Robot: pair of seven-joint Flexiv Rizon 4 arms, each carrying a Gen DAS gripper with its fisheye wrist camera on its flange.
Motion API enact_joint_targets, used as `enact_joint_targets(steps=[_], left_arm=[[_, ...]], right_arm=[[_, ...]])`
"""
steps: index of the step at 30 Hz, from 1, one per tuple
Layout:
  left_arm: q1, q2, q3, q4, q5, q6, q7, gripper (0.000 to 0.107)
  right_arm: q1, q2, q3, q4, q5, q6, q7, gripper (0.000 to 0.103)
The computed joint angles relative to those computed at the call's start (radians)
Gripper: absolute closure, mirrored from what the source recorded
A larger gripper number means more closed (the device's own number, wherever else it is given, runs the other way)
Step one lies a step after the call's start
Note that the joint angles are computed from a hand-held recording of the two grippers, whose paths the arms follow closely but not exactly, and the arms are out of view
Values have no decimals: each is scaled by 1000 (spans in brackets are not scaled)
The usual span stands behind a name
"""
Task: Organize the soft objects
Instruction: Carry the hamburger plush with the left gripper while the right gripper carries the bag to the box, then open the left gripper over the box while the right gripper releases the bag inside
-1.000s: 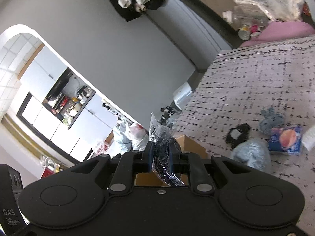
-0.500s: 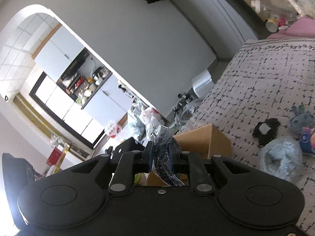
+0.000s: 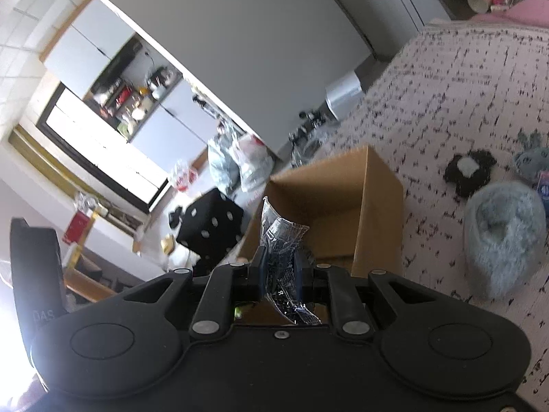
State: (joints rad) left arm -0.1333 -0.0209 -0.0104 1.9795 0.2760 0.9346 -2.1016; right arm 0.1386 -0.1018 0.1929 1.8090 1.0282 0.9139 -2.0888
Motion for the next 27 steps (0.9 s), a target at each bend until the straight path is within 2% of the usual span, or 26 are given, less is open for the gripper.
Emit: enact_joint_targets(steps=[4,9,12,14,18,20,23,27], left_arm=[[3,0,1,0,-27,-14,8,64],[0,6,-4,-27,32,-50,-25,52],[0,10,-6,-37,31,-67,-23,47],[-3,16,-10,-50,56,-88,-36,40],[-5,30,-14,-60,64,-108,-33,34],[-5,35,-17,-68,55,-127,-29,30],[-5,46,-22,-73,62,-130,-43,28],[-7,51,-33,-89,74,-148,-58,25]], right_arm=[[4,3,0,7,-25,-13,26,87],[6,8,0,12,-37,-33,38,86],[7,8,-4,7,-44,-57,55,79],[10,15,-5,11,-64,-58,86,57],[14,42,-9,23,-80,-29,91,45],[19,56,-14,32,-109,-8,125,34],[30,70,-20,52,-182,46,172,28],[35,84,-34,77,-306,66,263,22]])
